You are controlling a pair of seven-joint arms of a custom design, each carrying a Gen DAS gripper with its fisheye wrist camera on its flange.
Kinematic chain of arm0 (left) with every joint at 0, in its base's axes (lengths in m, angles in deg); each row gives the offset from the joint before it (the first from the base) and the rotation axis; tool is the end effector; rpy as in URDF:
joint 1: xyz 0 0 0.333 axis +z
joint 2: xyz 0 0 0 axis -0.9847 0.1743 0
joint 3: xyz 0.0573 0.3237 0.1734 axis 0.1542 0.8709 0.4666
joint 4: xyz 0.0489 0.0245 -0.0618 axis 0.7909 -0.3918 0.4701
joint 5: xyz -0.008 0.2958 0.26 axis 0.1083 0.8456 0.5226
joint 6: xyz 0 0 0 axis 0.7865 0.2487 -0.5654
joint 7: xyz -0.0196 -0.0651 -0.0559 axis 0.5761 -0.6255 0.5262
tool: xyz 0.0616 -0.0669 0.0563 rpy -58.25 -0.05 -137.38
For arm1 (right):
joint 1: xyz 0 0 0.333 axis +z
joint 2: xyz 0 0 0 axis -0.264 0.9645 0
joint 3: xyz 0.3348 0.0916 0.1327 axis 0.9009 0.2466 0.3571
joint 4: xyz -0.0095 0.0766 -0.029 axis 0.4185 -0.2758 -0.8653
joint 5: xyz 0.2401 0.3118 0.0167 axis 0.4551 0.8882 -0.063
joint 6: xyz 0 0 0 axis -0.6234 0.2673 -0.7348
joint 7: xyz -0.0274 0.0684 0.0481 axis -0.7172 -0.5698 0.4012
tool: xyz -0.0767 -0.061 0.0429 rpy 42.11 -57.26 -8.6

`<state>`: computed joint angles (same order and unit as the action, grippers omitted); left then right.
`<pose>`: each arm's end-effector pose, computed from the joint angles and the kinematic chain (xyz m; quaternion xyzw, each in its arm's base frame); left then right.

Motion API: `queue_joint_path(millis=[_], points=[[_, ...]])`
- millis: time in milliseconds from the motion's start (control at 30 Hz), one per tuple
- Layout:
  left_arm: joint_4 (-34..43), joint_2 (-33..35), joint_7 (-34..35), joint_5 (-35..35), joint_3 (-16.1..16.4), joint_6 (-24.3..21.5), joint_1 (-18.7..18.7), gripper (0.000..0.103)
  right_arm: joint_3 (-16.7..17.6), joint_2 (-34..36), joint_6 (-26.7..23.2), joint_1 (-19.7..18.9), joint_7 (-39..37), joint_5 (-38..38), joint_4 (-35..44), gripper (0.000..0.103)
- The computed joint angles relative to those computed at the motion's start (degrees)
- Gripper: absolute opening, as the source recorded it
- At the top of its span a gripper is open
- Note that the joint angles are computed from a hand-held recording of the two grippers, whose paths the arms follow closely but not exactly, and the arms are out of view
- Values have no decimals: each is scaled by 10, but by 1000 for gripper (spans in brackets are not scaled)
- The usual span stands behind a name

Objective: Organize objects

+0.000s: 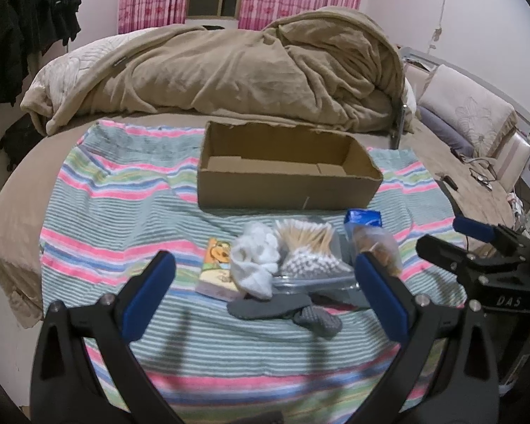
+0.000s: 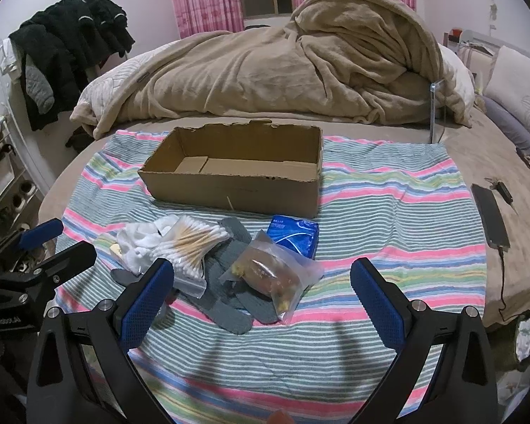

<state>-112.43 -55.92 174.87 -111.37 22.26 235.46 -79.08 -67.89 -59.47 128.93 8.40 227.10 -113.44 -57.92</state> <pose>0.6377 -0.0724 0.5839 -0.5439 0.7324 -0.3712 0.1735 0.5814 0.2879 0.5274 -0.6348 0.6675 -0.2408 0.3059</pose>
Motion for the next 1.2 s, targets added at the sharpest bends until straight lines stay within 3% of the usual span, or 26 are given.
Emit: queue_joint_path(millis=[533,600,800,933,1067,1167,1200], points=[[88,102,-68,95,-16,-27,11,101,-6,59,-6,-15,-101,126,31,102],[104,117,-77,103,-19,-40,15,90,-5,66,-6,-17,-118,148,34,97],[139,152,-90,120,-28,-75,24,77,1,86,-3,-24,-173,209,42,92],[140,157,-85,129,-33,-75,25,76,14,93,4,-36,-215,262,42,92],[134,154,-59,113,-45,-69,33,58,34,100,11,-52,-268,331,40,91],[121,144,-34,100,-52,-56,36,49,60,102,30,-73,-325,392,32,71],[118,141,-25,92,-55,-56,38,46,51,100,32,-65,-327,391,30,69]])
